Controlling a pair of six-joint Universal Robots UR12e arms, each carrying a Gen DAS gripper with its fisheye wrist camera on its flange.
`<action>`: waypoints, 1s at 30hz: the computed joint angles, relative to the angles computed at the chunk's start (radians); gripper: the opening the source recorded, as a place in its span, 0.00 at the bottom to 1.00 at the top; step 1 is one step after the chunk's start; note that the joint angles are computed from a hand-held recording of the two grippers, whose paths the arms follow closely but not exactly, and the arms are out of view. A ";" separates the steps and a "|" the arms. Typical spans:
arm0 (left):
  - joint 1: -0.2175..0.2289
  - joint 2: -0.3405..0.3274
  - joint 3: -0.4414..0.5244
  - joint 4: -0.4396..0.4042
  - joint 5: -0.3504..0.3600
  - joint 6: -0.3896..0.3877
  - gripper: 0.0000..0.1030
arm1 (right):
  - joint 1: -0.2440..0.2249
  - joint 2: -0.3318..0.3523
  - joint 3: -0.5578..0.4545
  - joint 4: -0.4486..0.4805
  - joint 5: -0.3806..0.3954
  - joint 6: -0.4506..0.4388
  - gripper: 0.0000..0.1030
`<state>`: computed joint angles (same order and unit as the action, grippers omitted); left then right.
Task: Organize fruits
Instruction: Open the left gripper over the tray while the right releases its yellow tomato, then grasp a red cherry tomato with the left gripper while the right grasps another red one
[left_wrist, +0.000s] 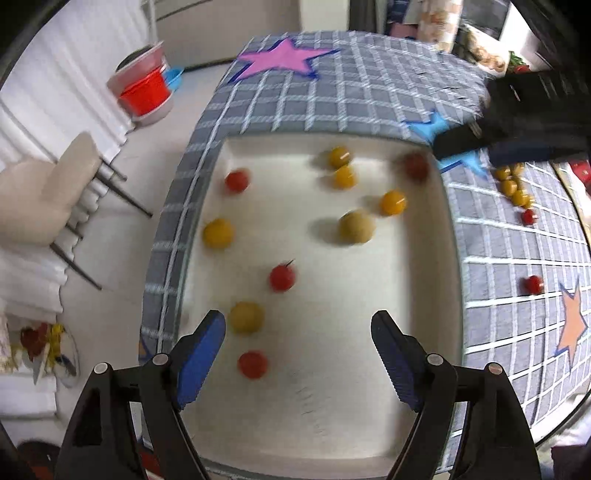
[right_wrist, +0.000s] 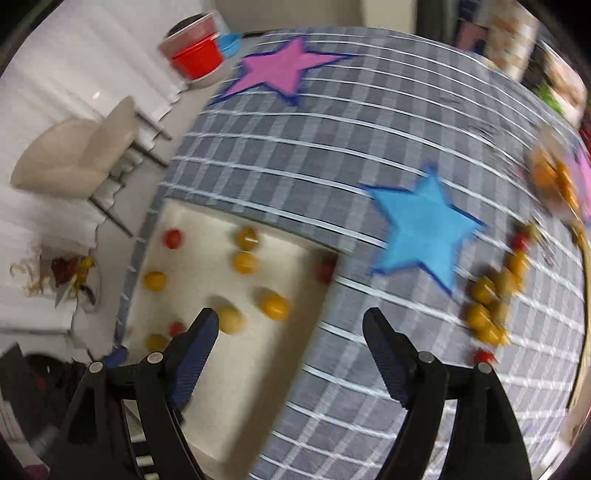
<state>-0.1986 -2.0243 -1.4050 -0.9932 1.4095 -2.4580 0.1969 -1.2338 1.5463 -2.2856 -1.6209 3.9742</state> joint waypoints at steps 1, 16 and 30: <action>-0.004 0.003 -0.001 0.002 -0.010 0.010 0.80 | -0.004 -0.025 0.033 -0.004 -0.006 0.024 0.81; -0.094 0.063 -0.059 -0.085 -0.131 0.171 0.80 | -0.059 -0.244 0.352 0.019 -0.012 0.252 0.81; -0.151 0.079 -0.136 -0.064 -0.118 0.150 0.80 | -0.127 -0.204 0.383 -0.127 0.100 0.065 0.51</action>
<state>-0.3492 -1.9455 -1.5412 -1.0573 1.2916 -2.3085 0.0702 -1.4382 1.9294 -2.4130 -1.5207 4.0389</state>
